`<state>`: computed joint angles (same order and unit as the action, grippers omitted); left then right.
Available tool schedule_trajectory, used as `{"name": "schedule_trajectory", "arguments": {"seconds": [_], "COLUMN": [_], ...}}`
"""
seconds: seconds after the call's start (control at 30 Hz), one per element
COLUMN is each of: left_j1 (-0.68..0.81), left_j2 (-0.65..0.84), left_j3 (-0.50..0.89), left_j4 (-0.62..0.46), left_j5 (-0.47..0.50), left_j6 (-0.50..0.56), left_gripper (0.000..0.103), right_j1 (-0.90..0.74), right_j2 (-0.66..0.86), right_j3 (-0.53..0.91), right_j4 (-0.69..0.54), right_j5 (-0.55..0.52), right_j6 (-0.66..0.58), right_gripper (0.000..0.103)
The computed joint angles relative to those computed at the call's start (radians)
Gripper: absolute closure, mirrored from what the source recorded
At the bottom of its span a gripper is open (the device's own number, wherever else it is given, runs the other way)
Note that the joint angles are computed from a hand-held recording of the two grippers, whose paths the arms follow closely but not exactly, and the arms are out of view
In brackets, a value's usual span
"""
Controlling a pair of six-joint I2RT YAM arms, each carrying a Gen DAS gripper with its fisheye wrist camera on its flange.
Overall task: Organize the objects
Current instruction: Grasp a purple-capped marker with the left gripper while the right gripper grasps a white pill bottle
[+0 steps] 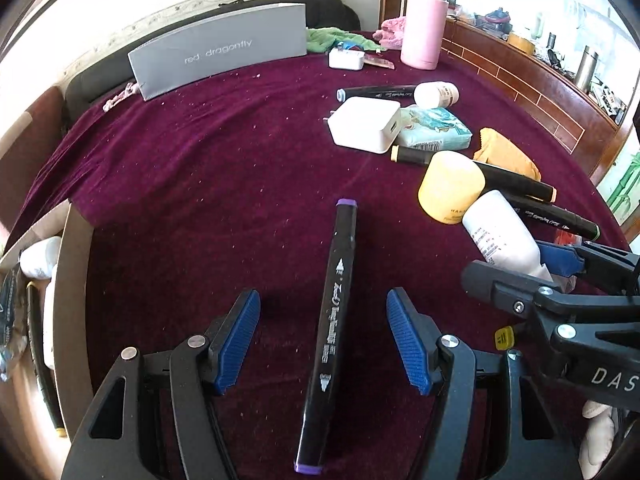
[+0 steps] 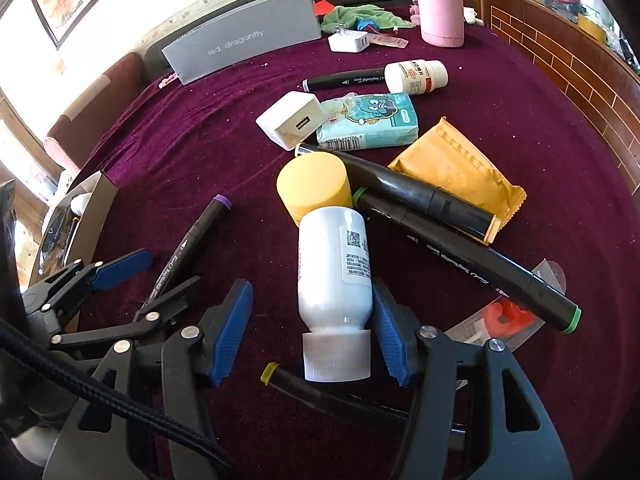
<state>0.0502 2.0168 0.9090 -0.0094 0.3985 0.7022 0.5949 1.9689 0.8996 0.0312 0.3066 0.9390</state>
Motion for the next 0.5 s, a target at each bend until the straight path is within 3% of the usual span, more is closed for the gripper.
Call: {"name": "schedule_trajectory", "arguments": {"seconds": [0.07,0.17,0.23,0.33,0.47,0.5], "left_j1": [0.004,0.001,-0.014,-0.018,-0.011,0.001], "left_j2": [0.003,0.018,0.02,0.029,0.022,0.009], "left_j3": [-0.005,0.008,0.011,0.027,0.015,-0.003], "left_j4": [0.018,0.014,-0.004,-0.025,-0.02,-0.003], "left_j5": [0.015,0.034,0.022,0.014,0.025,0.047], "left_j6": [0.003,0.018,0.043,0.037,0.048,0.051], "left_gripper": [0.041,0.026,0.01,0.004,0.009,0.026], "right_j1": [-0.001,-0.002,-0.003,-0.001,0.002,0.001], "right_j2": [0.002,0.004,0.005,0.012,0.017,0.017], "right_j3": [-0.002,-0.003,-0.004,0.006,0.018,0.016], "right_j4": [0.007,0.014,0.022,0.014,0.0,0.003], "right_j5": [0.0,0.004,0.001,0.005,0.014,0.014], "right_j6": [0.001,0.004,0.004,0.002,0.013,0.016], "right_gripper": [0.044,0.044,0.04,0.039,0.039,0.039]}}
